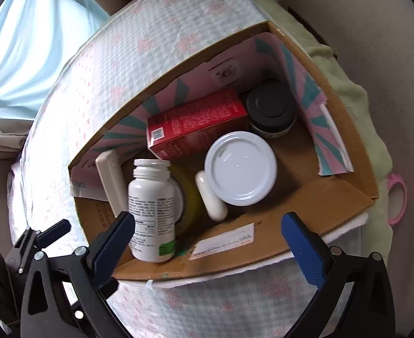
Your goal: Organize rigid objects
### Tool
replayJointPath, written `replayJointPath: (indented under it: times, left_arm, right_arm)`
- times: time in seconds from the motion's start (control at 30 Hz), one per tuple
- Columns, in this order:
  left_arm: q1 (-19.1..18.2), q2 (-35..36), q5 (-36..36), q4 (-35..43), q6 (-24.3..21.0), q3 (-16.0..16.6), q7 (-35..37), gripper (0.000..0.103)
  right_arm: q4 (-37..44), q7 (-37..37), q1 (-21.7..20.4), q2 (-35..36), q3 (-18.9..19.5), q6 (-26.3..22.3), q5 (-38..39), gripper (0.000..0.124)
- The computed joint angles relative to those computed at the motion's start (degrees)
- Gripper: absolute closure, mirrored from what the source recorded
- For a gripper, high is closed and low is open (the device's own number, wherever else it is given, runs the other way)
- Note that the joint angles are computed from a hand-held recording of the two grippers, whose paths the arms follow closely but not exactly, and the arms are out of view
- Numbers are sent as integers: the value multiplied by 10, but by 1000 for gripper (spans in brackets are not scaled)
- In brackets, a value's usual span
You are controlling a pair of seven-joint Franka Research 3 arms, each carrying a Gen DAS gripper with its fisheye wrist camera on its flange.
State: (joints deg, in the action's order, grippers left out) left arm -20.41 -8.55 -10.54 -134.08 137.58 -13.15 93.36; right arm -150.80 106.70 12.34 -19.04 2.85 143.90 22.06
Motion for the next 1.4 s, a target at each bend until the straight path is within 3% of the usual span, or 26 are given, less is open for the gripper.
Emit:
replayJointPath:
  times: [0.47, 0.7, 0.9, 1.17, 1.4]
  left_arm:
    - [3, -23, 7, -13, -15, 6, 18, 0]
    - [4, -72, 1, -30, -40, 21, 36, 0]
    - [22, -166, 18, -44, -88, 51, 42, 0]
    - [76, -343, 49, -51, -122, 113, 11, 0]
    - [125, -446, 86, -52, -122, 154, -7, 0]
  right_arm:
    - [3, 63, -5, 13, 25, 20, -60, 21]
    - [-3, 123, -2, -36, 43, -4, -94, 21]
    - [35, 190, 11, -88, 83, -72, -146, 21]
    - [181, 262, 54, -95, 162, -181, -249, 21]
    - [294, 335, 80, -73, 222, -204, -353, 21]
